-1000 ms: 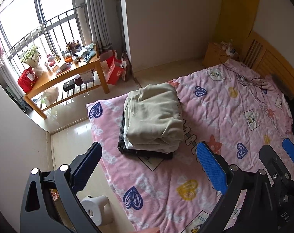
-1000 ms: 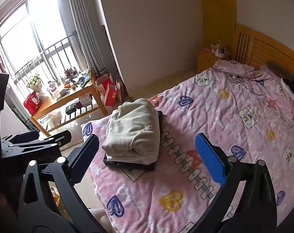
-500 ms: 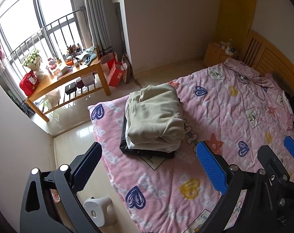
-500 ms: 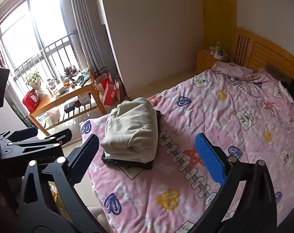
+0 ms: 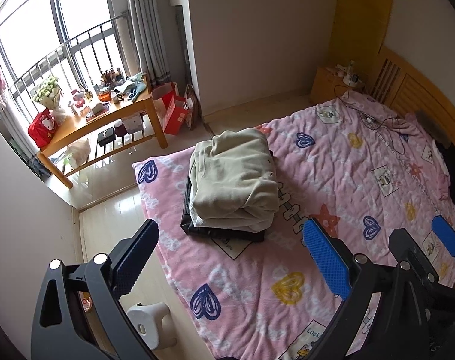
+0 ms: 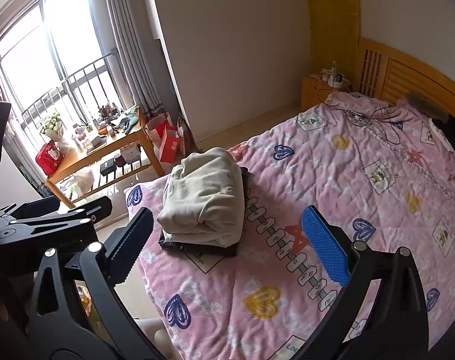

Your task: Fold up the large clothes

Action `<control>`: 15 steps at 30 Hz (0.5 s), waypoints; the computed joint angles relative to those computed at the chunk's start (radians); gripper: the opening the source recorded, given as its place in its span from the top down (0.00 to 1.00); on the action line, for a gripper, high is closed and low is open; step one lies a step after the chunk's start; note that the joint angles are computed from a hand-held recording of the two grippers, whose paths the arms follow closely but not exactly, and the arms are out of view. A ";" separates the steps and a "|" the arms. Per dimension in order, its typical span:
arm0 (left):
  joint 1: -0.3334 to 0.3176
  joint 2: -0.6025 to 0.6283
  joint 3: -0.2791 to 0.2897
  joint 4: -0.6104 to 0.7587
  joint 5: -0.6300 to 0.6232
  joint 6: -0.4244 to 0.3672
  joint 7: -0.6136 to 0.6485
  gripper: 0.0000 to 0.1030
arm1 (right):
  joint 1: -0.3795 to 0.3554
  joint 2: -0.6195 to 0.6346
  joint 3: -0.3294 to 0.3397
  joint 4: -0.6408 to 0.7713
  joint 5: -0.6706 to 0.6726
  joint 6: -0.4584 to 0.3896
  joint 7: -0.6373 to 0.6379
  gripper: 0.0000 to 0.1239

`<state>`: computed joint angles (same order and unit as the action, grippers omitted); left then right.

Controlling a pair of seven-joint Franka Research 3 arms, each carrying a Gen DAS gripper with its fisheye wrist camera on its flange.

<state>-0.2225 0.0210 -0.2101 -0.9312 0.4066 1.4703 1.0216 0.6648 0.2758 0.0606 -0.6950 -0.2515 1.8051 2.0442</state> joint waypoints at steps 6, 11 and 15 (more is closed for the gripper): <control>0.000 0.000 0.000 0.006 0.002 -0.003 -0.002 0.09 | -0.002 -0.026 0.005 -0.040 -0.005 0.016 0.008 0.22; 0.000 0.001 0.000 0.010 0.009 -0.001 -0.001 0.08 | -0.022 -0.052 0.018 -0.082 0.013 0.031 0.015 0.22; -0.001 0.010 0.002 0.028 0.012 -0.014 0.001 0.08 | -0.023 -0.003 0.017 0.005 0.032 -0.011 0.030 0.22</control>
<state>-0.2240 0.0310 -0.2083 -0.9035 0.4182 1.4561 1.0230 0.6417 0.2725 0.0778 -0.6905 -0.2200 1.7937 2.0737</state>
